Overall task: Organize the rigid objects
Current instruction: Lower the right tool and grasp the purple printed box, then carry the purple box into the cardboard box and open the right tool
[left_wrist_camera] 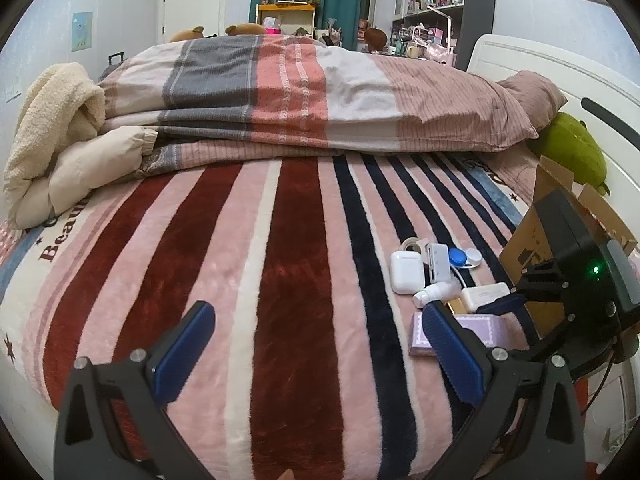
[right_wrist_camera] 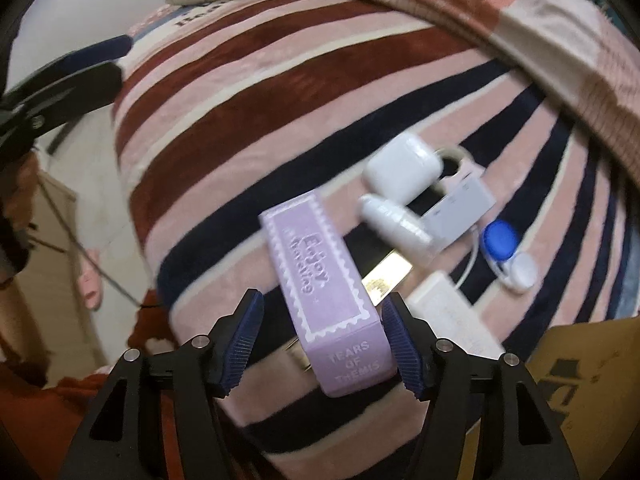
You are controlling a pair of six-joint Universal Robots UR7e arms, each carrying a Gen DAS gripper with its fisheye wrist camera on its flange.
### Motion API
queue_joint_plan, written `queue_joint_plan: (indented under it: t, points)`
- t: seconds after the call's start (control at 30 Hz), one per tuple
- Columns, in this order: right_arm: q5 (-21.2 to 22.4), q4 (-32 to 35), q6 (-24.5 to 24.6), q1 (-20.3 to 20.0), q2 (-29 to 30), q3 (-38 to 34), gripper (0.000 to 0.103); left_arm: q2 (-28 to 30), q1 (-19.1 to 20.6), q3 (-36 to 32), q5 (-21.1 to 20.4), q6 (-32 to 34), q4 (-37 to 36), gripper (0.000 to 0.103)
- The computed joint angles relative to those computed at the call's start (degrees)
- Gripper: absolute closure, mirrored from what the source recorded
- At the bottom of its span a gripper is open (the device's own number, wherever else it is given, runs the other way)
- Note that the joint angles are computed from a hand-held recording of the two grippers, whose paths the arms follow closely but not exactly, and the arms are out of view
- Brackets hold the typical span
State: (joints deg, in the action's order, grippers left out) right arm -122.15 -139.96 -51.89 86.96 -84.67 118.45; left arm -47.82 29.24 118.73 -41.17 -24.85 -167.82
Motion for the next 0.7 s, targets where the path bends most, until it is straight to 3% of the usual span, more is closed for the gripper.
queue_joint_plan:
  t: [0.07, 0.1, 0.17, 0.33, 0.5, 0.57, 0.7]
  points:
    - [-0.7, -3.2, -1.6, -0.1, 0.4, 0.9, 0.051, -0.1, 0.4, 0.0, -1.2, 0.2, 0.1, 0.0]
    - [-0.9, -4.4, -2.0, -0.2, 0.8, 1.2, 0.063, -0.3, 0.9, -0.2, -2.8, 0.2, 0.6, 0.0]
    - [-0.4, -6.5, -2.9, -0.2, 1.0, 2.0, 0.07, -0.5, 1.7, -0.3, -5.9, 0.3, 0.5, 0.0]
    - [2.7, -5.1, -2.3, 1.0, -1.3, 1.9, 0.07, -0.5, 4.8, -1.8, -19.0, 3.9, -4.1, 0.001]
    - [7.7, -0.5, -1.0, 4.8, -5.1, -0.1, 0.07, 1.7, 5.7, -7.3, -28.5, 9.2, -6.1, 0.001]
    - [8.9, -0.1, -1.2, 6.1, -6.2, -0.8, 0.07, 2.7, 5.7, -10.0, -30.4, 10.4, -5.2, 0.001]
    - [10.7, 0.4, -0.2, 7.4, -8.2, -2.8, 0.07, 5.4, 5.8, -16.7, -36.0, 12.8, -2.3, 0.017]
